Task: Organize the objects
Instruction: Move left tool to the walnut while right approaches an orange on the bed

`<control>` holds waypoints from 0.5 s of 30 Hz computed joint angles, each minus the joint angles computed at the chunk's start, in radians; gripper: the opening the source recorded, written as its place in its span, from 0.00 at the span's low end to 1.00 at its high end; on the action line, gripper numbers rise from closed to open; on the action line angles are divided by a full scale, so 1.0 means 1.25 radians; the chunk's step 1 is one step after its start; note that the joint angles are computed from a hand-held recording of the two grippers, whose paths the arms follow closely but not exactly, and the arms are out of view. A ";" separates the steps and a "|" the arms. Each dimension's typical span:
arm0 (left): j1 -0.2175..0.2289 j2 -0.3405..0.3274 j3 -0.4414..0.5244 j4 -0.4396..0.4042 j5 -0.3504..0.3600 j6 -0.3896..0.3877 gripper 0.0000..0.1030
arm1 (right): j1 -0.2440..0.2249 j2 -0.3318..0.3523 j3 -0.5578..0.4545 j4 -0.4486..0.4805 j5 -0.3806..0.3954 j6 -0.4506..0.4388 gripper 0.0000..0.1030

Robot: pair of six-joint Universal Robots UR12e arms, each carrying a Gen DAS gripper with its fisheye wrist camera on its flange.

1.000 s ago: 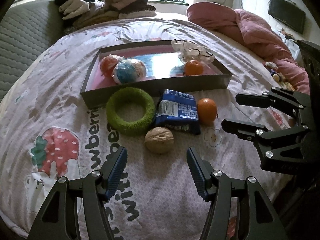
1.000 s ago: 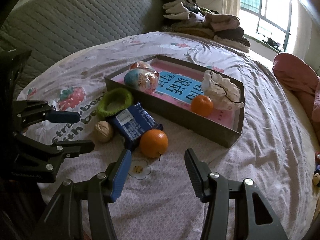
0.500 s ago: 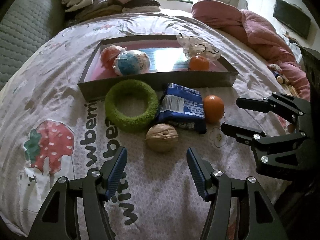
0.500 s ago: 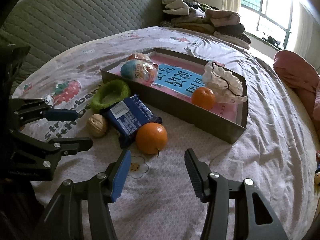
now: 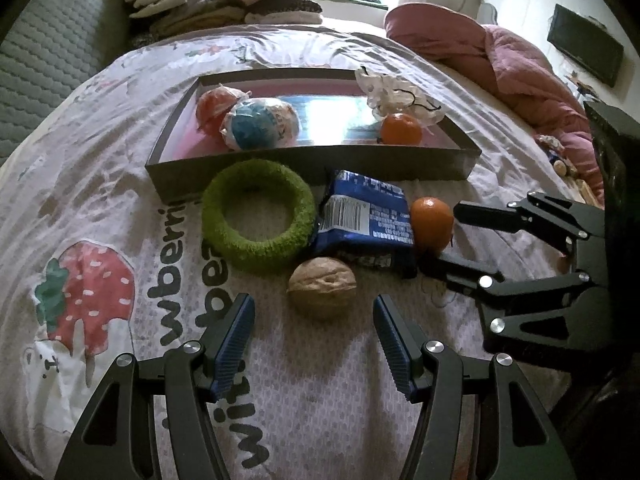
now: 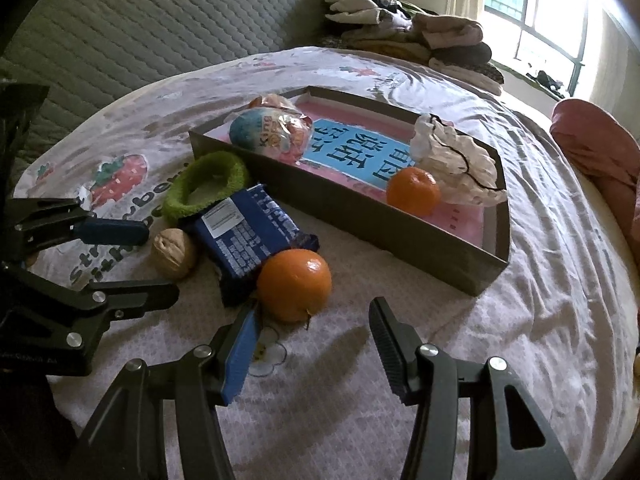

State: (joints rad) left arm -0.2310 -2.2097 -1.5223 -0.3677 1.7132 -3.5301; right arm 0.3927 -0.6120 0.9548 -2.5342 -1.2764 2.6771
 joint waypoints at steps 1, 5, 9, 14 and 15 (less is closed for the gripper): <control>0.000 -0.001 0.001 0.001 0.001 0.000 0.61 | 0.000 0.001 -0.002 0.001 0.001 -0.002 0.53; 0.001 -0.006 0.005 0.003 -0.005 -0.002 0.61 | 0.001 0.006 -0.008 -0.001 0.008 -0.002 0.53; 0.002 -0.009 0.005 0.015 -0.011 -0.004 0.61 | 0.001 0.012 -0.017 0.002 0.008 0.001 0.53; 0.003 -0.011 0.005 0.025 -0.015 -0.007 0.56 | 0.000 0.015 -0.023 0.003 0.019 0.007 0.51; 0.003 -0.012 0.006 0.024 -0.015 -0.005 0.55 | 0.000 0.015 -0.023 0.002 0.020 0.007 0.50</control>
